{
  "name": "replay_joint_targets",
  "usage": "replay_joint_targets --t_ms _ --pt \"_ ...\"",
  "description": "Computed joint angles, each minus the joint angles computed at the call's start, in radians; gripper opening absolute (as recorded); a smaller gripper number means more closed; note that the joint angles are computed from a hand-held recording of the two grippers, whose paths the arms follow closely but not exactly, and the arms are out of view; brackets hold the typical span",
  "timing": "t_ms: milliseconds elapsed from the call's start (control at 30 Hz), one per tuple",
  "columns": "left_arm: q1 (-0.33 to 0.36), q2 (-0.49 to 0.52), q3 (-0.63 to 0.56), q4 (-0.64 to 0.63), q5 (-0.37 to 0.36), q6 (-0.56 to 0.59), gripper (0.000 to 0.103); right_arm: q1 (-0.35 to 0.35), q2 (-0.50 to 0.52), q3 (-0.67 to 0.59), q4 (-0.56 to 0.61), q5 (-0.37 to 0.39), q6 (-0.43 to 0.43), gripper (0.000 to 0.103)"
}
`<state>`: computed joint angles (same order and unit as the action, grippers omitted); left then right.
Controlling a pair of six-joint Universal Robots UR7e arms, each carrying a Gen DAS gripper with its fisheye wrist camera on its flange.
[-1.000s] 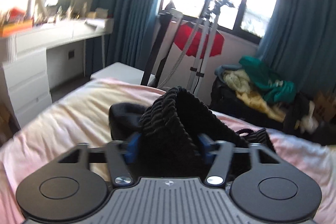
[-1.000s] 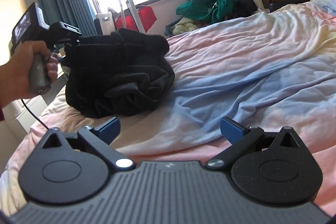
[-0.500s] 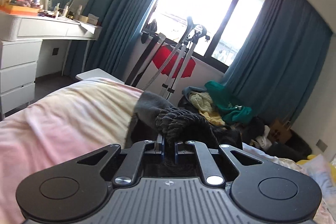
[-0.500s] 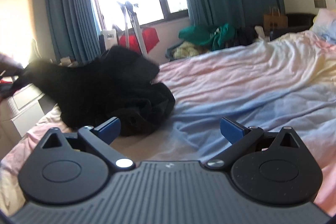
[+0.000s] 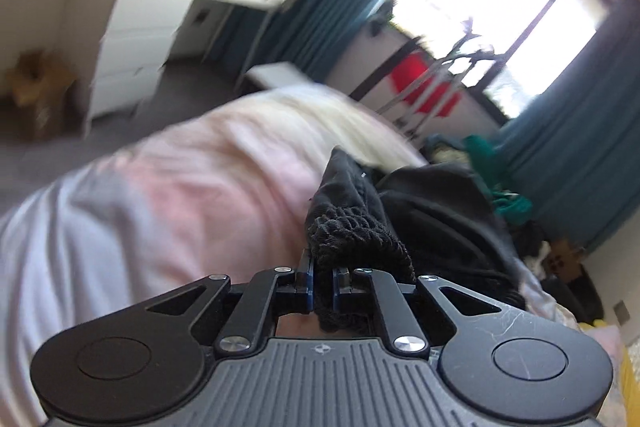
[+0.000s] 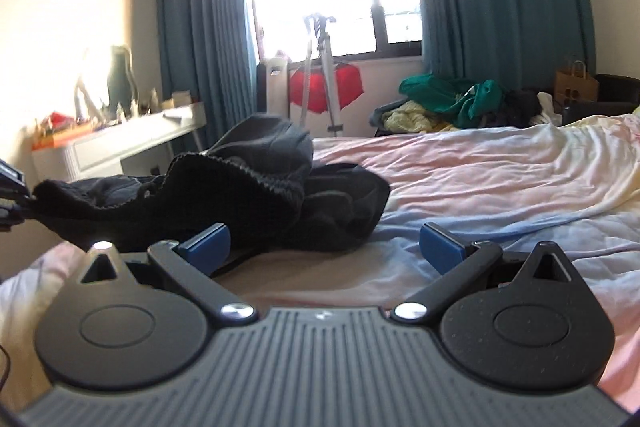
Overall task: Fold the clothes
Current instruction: 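Close the left gripper on the ribbed cuff of the black sweatpants, then grasp the other ribbed cuff with the right gripper while the left gripper holds its cuff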
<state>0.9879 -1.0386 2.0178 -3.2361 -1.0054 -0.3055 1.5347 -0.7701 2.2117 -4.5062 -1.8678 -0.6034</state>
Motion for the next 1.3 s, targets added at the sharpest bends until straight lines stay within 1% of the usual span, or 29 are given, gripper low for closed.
replay_joint_targets --t_ms 33,100,167,233,267,367,400,433,500,533,700,733,800,867,967,1033,1067,1167,1267,1300 --pt "0.006 -0.005 -0.004 0.035 0.001 -0.033 0.009 0.011 0.004 -0.011 0.016 -0.018 0.003 0.103" --pt "0.004 -0.001 -0.001 0.040 -0.007 -0.052 0.010 0.032 0.014 -0.033 0.048 -0.055 -0.002 0.103" --pt "-0.012 0.010 0.006 0.034 0.021 -0.038 0.011 0.041 0.018 -0.049 0.093 -0.067 0.007 0.103" --pt "-0.027 0.027 0.009 0.023 0.053 -0.030 0.012 0.045 0.023 -0.078 0.148 -0.083 0.016 0.098" --pt "-0.029 0.037 0.004 0.023 0.060 -0.043 0.012 0.051 0.033 -0.104 0.169 -0.102 -0.007 0.098" --pt "-0.017 0.052 -0.014 0.045 0.047 -0.102 0.011 0.061 0.067 -0.191 0.210 -0.152 -0.076 0.094" --pt "-0.010 0.053 -0.019 0.056 0.039 -0.116 0.011 0.062 0.076 -0.219 0.225 -0.162 -0.090 0.089" --pt "-0.004 0.054 -0.023 0.066 0.032 -0.130 0.011 0.056 0.078 -0.241 0.249 -0.159 -0.079 0.080" --pt "0.006 0.052 -0.028 0.080 0.028 -0.150 0.012 0.049 0.093 -0.289 0.283 -0.166 -0.073 0.077" --pt "0.011 0.052 -0.030 0.086 0.023 -0.162 0.012 0.045 0.110 -0.323 0.292 -0.176 -0.087 0.077" --pt "0.037 0.059 -0.048 0.117 -0.009 -0.217 0.012 0.034 0.215 -0.493 0.272 -0.205 -0.190 0.074" --pt "0.041 0.064 -0.052 0.118 -0.012 -0.221 0.012 0.033 0.232 -0.523 0.259 -0.203 -0.199 0.074" --pt "0.046 0.075 -0.062 0.121 -0.012 -0.221 0.012 0.031 0.261 -0.572 0.222 -0.170 -0.202 0.071" --pt "0.051 0.087 -0.070 0.122 -0.013 -0.221 0.012 0.036 0.289 -0.627 0.197 -0.162 -0.219 0.068" --pt "0.058 0.100 -0.081 0.122 -0.025 -0.214 0.012 0.048 0.313 -0.687 0.199 -0.174 -0.259 0.060" --pt "0.061 0.104 -0.085 0.125 -0.034 -0.212 0.012 0.064 0.327 -0.719 0.181 -0.203 -0.319 0.034" --pt "0.063 0.106 -0.087 0.126 -0.038 -0.211 0.012 0.071 0.330 -0.727 0.173 -0.211 -0.341 0.029" --pt "0.063 0.108 -0.092 0.123 -0.043 -0.211 0.011 0.079 0.294 -0.674 0.165 -0.194 -0.337 0.023" --pt "0.061 0.107 -0.090 0.111 -0.046 -0.205 0.011 0.093 0.254 -0.601 0.133 -0.178 -0.392 0.014" --pt "0.060 0.107 -0.090 0.106 -0.046 -0.203 0.011 0.097 0.236 -0.562 0.122 -0.167 -0.403 0.014"
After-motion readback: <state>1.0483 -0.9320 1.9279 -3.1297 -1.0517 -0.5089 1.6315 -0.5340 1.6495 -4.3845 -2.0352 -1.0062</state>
